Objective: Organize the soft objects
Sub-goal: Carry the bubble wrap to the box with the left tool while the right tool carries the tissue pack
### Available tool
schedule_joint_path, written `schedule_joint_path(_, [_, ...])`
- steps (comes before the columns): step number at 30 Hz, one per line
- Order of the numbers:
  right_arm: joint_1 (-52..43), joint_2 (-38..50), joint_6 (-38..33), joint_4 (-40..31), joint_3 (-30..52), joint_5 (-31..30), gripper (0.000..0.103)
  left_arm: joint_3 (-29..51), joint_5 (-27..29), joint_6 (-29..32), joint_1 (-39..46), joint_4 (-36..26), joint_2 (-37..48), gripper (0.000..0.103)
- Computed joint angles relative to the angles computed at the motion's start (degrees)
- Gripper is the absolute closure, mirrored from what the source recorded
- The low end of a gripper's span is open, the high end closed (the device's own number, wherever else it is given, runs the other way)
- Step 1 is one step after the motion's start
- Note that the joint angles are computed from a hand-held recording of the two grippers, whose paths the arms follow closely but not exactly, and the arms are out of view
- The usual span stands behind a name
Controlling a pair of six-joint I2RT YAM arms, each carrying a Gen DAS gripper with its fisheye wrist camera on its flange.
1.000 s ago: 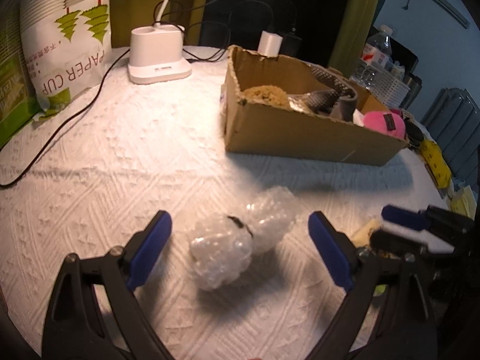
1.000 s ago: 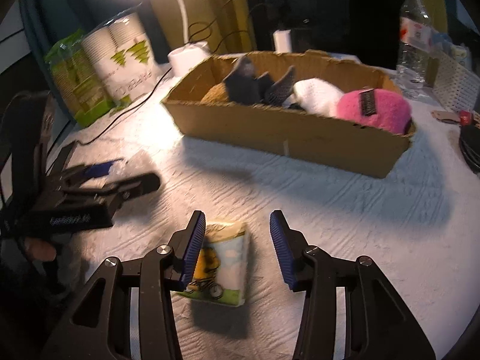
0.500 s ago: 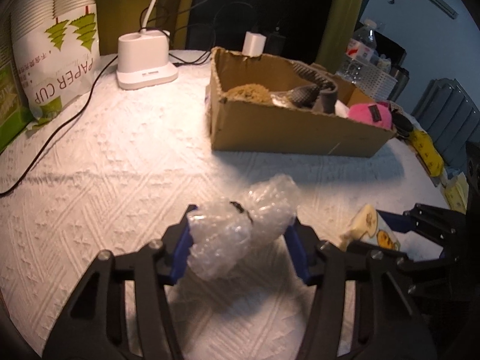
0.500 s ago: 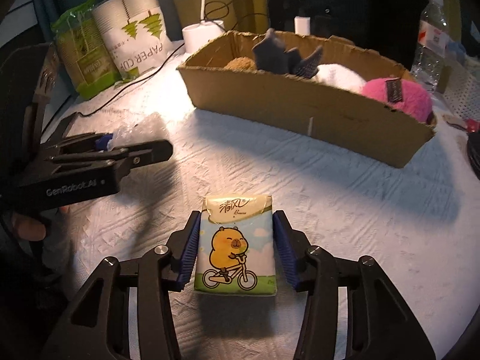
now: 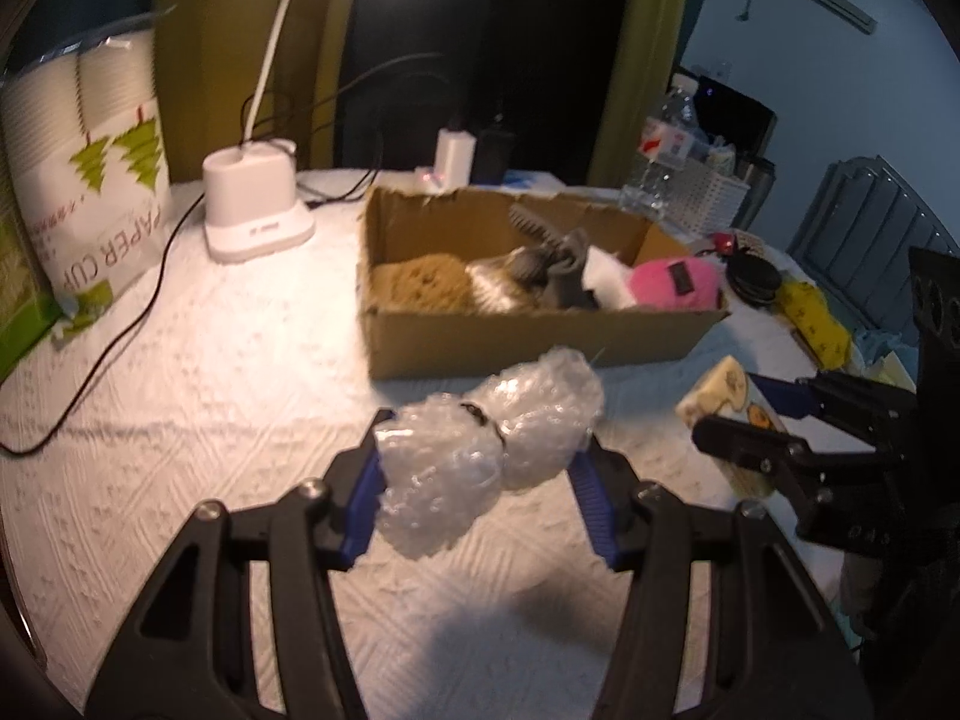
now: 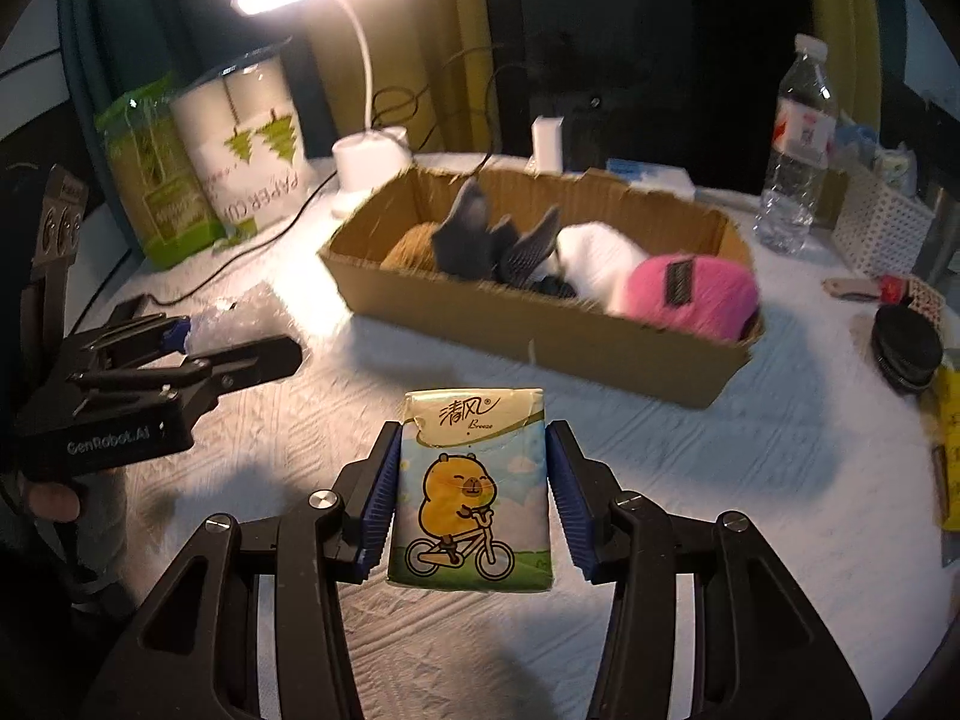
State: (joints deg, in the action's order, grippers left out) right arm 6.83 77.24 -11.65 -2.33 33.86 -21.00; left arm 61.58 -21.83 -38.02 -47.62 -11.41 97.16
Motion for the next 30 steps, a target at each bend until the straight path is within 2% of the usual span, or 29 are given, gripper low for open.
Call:
schedule_joint_path(15, [-6.95, 2.32, -0.79, 0.04, 6.85, -3.76, 0.053, 9.21, 0.45, 6.16, 1.25, -1.26, 2.95, 0.046])
schedule_joint_path(30, [-9.40, 9.06, 0.48, 3.09, 14.29, -4.68, 0.053, 16.39, 1.47, 11.07, 4.43, 0.19, 6.86, 0.046])
